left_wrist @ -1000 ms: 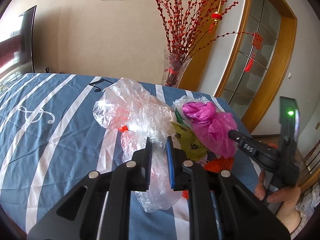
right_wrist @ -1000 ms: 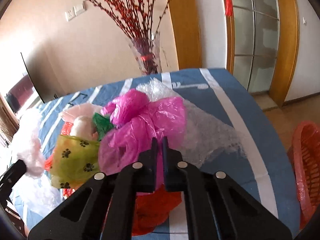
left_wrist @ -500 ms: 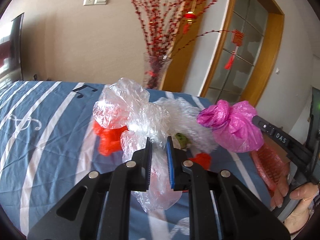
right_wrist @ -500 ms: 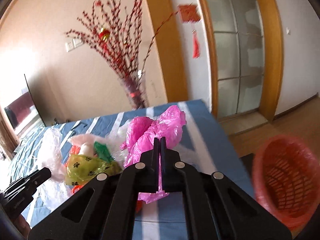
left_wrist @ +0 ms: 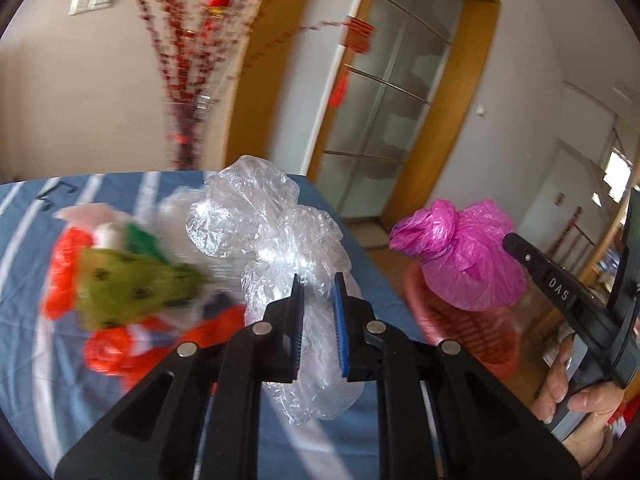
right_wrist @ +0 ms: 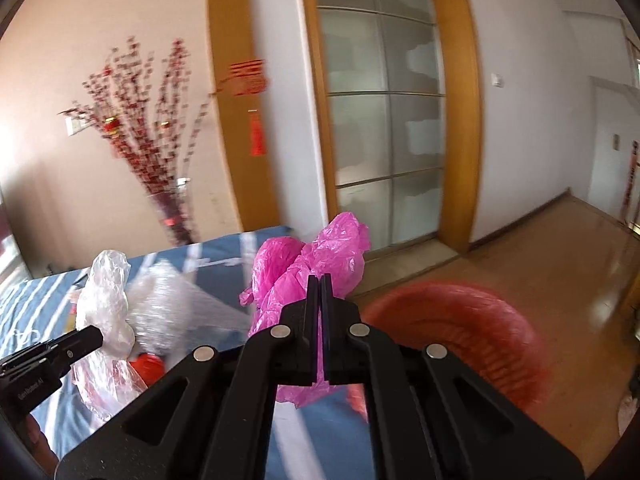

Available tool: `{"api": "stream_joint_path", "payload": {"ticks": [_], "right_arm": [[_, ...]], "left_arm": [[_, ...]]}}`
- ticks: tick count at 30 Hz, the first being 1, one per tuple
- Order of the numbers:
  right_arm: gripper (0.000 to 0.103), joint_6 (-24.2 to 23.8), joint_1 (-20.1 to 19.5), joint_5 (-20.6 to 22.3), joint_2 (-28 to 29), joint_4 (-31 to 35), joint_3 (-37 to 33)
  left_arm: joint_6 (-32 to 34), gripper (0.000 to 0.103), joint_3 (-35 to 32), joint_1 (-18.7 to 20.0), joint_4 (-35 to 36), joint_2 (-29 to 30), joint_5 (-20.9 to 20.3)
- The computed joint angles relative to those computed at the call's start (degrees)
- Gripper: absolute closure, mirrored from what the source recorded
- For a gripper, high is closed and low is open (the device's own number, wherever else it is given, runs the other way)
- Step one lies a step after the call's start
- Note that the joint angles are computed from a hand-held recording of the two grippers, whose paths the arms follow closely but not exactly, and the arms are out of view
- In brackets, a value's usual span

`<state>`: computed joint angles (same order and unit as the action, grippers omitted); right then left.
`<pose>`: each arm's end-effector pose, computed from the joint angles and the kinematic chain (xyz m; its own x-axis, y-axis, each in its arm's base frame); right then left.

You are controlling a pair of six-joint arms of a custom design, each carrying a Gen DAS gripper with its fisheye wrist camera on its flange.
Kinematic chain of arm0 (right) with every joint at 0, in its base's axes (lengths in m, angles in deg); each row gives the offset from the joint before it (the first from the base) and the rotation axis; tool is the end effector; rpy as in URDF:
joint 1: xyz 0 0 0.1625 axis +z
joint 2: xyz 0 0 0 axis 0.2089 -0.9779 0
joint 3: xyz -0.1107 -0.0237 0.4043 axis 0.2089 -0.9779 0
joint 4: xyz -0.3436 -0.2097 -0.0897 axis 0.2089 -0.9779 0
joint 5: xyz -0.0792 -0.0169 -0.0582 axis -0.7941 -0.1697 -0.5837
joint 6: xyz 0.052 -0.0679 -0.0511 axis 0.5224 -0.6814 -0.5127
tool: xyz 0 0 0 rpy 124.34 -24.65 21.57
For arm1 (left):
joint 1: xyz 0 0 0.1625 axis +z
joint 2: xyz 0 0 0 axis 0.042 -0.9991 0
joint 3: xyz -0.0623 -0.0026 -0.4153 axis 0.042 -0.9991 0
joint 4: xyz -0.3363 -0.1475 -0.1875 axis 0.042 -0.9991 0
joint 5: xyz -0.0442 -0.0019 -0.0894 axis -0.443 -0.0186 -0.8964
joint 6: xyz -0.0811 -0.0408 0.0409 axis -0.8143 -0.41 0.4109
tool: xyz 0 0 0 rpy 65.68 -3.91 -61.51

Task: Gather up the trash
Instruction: 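Carry both bags to the red wastebasket and open both tools to drop them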

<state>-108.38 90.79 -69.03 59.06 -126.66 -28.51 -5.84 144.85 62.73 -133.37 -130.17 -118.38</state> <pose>0.2816 -0.7748 0.0430 -0.7769 -0.2111 0.5931 -0.6180 0.4360 -0.6542 -0.1077 -0.7003 0.2477 -0.8700 -0.0664 -0.4886 0.3815 0.5372 -0.7523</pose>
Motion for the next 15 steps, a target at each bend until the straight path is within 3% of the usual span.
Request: {"api": "stream_joint_path", "payload": {"ticks": [15], "right_arm": [[0.101, -0.87, -3.47, -4.21, -1.71, -7.81, 1.71]], "left_arm": [[-0.24, 0.088, -15.05, 0.69, 13.06, 11.01, -12.6]]}}
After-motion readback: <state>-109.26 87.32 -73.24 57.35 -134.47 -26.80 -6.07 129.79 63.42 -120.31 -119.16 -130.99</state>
